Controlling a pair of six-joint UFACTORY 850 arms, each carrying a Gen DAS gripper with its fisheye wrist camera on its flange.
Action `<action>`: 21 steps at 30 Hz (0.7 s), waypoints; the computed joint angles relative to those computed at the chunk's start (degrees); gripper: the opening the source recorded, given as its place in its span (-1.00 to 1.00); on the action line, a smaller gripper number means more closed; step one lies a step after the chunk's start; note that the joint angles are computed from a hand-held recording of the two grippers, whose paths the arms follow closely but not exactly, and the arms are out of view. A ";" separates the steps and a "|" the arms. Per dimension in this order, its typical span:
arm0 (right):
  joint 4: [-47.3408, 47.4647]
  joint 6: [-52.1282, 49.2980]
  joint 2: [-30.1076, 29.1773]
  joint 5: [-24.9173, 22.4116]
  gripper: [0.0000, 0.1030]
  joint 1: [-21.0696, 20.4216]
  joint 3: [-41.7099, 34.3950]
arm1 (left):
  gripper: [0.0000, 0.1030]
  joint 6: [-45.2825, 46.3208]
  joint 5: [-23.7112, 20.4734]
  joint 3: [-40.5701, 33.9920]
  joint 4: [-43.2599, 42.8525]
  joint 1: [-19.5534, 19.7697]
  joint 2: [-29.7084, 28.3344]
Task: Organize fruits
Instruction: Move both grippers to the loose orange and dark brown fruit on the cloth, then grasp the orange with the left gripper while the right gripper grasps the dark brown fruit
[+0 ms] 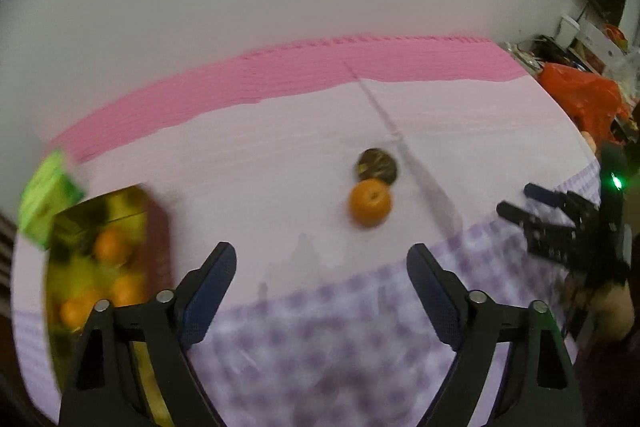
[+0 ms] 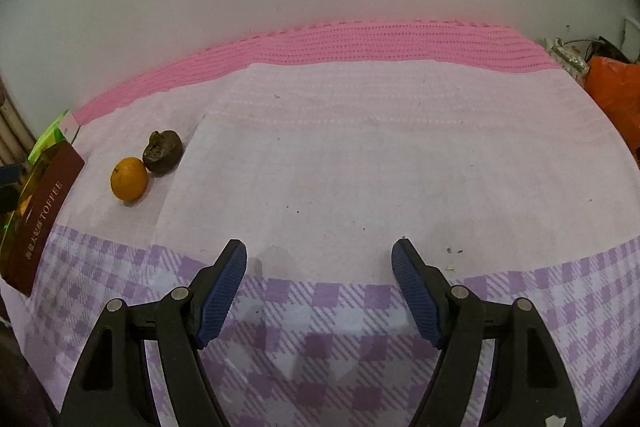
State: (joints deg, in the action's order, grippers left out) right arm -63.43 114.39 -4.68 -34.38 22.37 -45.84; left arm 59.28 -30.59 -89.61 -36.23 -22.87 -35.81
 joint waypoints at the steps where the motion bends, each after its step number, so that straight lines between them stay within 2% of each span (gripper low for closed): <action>1: -0.84 0.90 0.12 0.42 0.43 -0.13 0.20 | 0.58 -1.47 -1.11 -2.06 0.97 -0.47 -1.70; 3: -2.63 3.08 0.34 1.62 0.46 -0.57 0.70 | 0.42 -3.92 -3.09 -5.56 2.86 -1.44 -4.74; 5: -4.32 5.08 0.66 2.84 0.52 -0.83 1.23 | 0.37 -5.22 -4.99 -8.72 4.53 -2.18 -7.58; 13: -8.14 9.13 1.30 5.39 0.72 -1.38 2.19 | 0.34 -7.86 -7.62 -15.10 7.80 -3.67 -13.61; 14: -8.92 10.03 1.48 5.76 0.72 -1.47 2.42 | 0.18 -8.74 -8.15 -15.95 8.74 -3.86 -14.44; 16: -11.11 12.35 1.89 6.62 0.75 -1.71 3.01 | -0.16 -8.67 -5.40 -14.87 9.84 -4.44 -14.08; 17: -11.67 12.96 2.01 6.80 0.76 -1.74 3.19 | -0.25 -9.51 -3.83 -13.89 11.34 -4.86 -13.47; 19: -11.95 13.29 2.00 6.91 0.77 -1.73 3.22 | -0.26 -10.76 -3.38 -12.47 11.51 -4.90 -12.42; 21: -11.68 13.07 1.91 6.71 0.76 -1.65 3.10 | -0.26 -9.50 -0.86 -9.00 8.77 -4.45 -9.89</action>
State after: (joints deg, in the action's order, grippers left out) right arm -75.11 127.46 -2.76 -27.67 20.72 -42.74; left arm 49.78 -31.46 -98.61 -27.46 -27.32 -45.69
